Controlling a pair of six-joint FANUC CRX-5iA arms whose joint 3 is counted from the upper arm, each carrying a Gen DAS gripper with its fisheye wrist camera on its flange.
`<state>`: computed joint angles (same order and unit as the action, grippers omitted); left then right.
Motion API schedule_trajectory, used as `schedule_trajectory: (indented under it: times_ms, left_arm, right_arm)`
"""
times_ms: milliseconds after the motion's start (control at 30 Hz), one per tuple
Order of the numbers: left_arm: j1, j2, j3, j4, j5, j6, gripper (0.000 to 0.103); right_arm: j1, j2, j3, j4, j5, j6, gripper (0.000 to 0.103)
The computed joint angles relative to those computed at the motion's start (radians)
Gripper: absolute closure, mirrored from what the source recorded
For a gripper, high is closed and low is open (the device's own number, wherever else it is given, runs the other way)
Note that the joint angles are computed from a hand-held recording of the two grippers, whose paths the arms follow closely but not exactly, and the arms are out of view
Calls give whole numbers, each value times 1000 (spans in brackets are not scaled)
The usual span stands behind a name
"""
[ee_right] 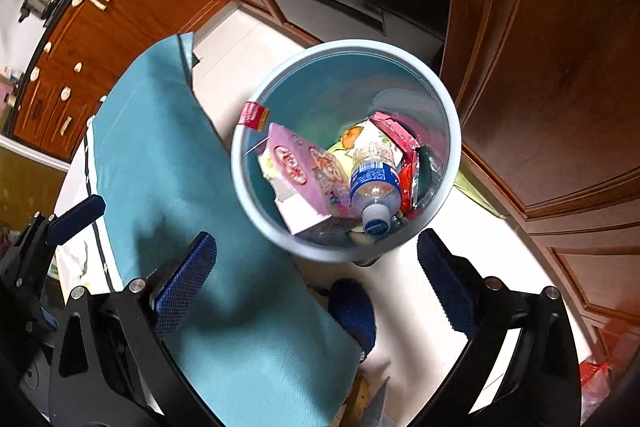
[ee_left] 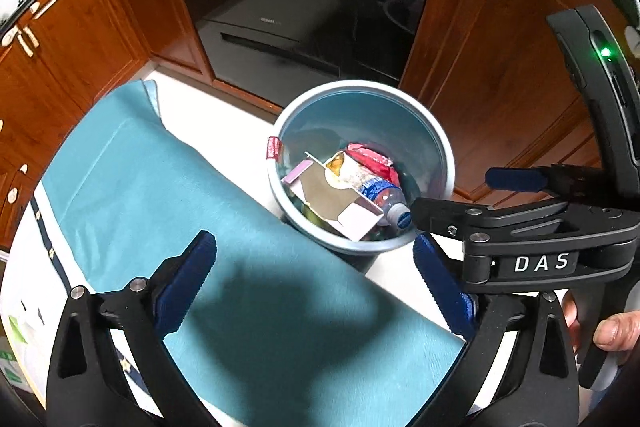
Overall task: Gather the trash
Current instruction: 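Return both tools to the table toward the spoon and tissue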
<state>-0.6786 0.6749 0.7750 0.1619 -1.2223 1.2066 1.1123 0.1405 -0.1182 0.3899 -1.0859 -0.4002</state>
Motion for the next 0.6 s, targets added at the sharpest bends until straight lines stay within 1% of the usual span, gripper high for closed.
schedule_trajectory:
  times_ms: [167, 233, 367, 467, 600]
  left_arm:
    - [33, -107, -159, 49, 75, -22, 4]
    - [50, -164, -242, 65, 117, -35, 4]
    - [96, -254, -377, 92, 175, -51, 4]
    - [134, -301, -450, 106, 198, -53, 4]
    - [206, -376, -555, 117, 233, -60, 4]
  right_arm:
    - [40, 20, 70, 8, -83, 13, 7]
    - [60, 34, 110, 18, -124, 16, 7]
    - [82, 83, 212, 29, -188, 66, 7]
    - [88, 131, 290, 38, -182, 124, 7]
    - [89, 220, 414, 58, -160, 238, 7]
